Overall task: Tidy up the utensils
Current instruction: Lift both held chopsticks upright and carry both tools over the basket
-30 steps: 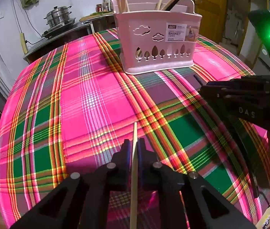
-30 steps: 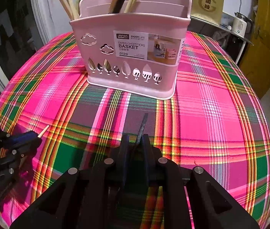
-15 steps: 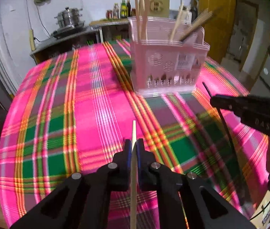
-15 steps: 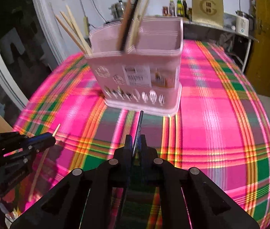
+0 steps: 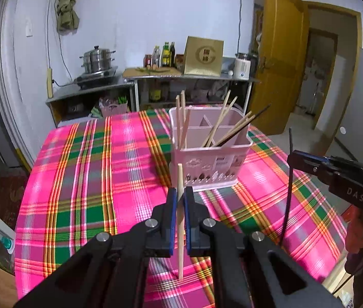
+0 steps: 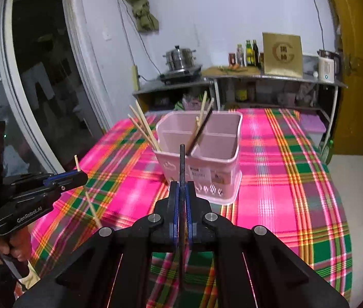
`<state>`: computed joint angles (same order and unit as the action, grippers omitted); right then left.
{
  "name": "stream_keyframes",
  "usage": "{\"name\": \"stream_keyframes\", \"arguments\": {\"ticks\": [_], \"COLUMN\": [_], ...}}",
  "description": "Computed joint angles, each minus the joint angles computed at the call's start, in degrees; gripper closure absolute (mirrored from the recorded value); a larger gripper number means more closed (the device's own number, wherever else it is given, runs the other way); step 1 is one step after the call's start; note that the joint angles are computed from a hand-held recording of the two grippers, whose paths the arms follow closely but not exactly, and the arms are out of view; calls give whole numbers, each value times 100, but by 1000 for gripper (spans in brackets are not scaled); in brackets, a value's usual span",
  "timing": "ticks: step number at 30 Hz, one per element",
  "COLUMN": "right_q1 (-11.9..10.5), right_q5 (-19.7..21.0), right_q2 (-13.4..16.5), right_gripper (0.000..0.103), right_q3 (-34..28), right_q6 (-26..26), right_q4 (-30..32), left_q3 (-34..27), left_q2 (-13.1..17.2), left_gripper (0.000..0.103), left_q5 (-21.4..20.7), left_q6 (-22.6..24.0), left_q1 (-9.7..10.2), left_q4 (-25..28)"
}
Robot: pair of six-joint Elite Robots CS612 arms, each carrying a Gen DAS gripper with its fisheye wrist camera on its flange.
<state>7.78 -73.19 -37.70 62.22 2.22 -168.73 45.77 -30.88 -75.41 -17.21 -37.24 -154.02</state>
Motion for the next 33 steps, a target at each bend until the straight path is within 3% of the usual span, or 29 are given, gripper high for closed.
{"name": "stream_keyframes", "arguments": {"ticks": [8, 20, 28, 33], "right_q1": [-18, -43, -20, -9], "right_q5": [83, 148, 165, 226], "right_q2": [-140, -253, -244, -202], "right_gripper": [98, 98, 98, 98], "right_q3": [185, 275, 79, -136], "right_q6": [-3, -104, -226, -239], "right_q4": [-422, -545, -557, -638], "left_q3": [-60, -270, -764, -1373], "left_q2": [-38, -3, 143, 375], "left_gripper": [97, 97, 97, 97], "left_q5": [9, -233, -280, -240], "left_q6": [179, 227, 314, 365], "left_q1": [-56, -43, -6, 26], "left_q4": [-139, -88, 29, 294]}}
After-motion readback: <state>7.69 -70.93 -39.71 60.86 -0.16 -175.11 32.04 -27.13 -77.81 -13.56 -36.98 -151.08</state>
